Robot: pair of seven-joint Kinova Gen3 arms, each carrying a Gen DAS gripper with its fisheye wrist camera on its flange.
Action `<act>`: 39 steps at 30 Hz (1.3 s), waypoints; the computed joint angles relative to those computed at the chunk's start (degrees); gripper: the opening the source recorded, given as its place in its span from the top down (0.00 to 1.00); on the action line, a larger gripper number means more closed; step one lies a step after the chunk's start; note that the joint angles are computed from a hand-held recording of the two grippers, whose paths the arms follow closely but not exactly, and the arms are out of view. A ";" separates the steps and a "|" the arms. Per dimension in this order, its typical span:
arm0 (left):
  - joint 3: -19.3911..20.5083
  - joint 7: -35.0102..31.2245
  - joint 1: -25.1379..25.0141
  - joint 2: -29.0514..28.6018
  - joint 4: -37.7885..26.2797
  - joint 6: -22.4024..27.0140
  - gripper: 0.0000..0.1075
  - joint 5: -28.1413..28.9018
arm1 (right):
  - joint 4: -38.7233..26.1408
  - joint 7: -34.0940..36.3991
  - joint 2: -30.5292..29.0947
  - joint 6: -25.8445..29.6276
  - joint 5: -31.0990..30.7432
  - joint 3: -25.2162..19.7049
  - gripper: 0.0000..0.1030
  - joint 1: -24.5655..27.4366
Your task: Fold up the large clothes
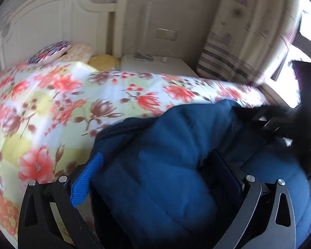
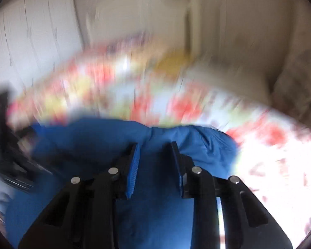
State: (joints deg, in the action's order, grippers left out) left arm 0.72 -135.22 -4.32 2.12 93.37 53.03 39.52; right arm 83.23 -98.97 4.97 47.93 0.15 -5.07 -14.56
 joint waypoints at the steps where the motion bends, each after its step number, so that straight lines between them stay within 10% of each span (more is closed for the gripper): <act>1: -0.27 0.38 -0.34 0.68 -0.57 1.00 0.08 0.42 | -1.85 1.41 1.59 1.28 -1.78 -1.06 0.71 1.71; 8: 0.28 1.08 -1.50 1.83 -1.57 2.87 0.08 0.68 | -5.54 -1.05 1.23 5.38 6.41 -9.04 0.72 6.30; 16: 0.07 2.15 -2.51 2.73 -2.02 4.17 0.08 1.77 | -0.96 -5.41 2.36 0.10 1.44 -3.92 0.69 7.71; 23: 0.19 2.20 -2.69 2.35 -1.54 3.59 0.08 1.76 | -12.52 -6.28 4.04 11.68 12.58 4.69 0.67 -6.96; 32: 0.02 3.69 -3.29 3.39 -2.35 4.95 0.08 1.86 | -22.89 -4.60 13.64 23.82 18.91 -9.67 0.54 -4.71; 39: -1.72 5.18 -2.49 -5.52 2.87 -4.19 0.08 -2.37 | -18.68 -11.06 8.85 23.85 31.13 -7.32 0.43 -12.91</act>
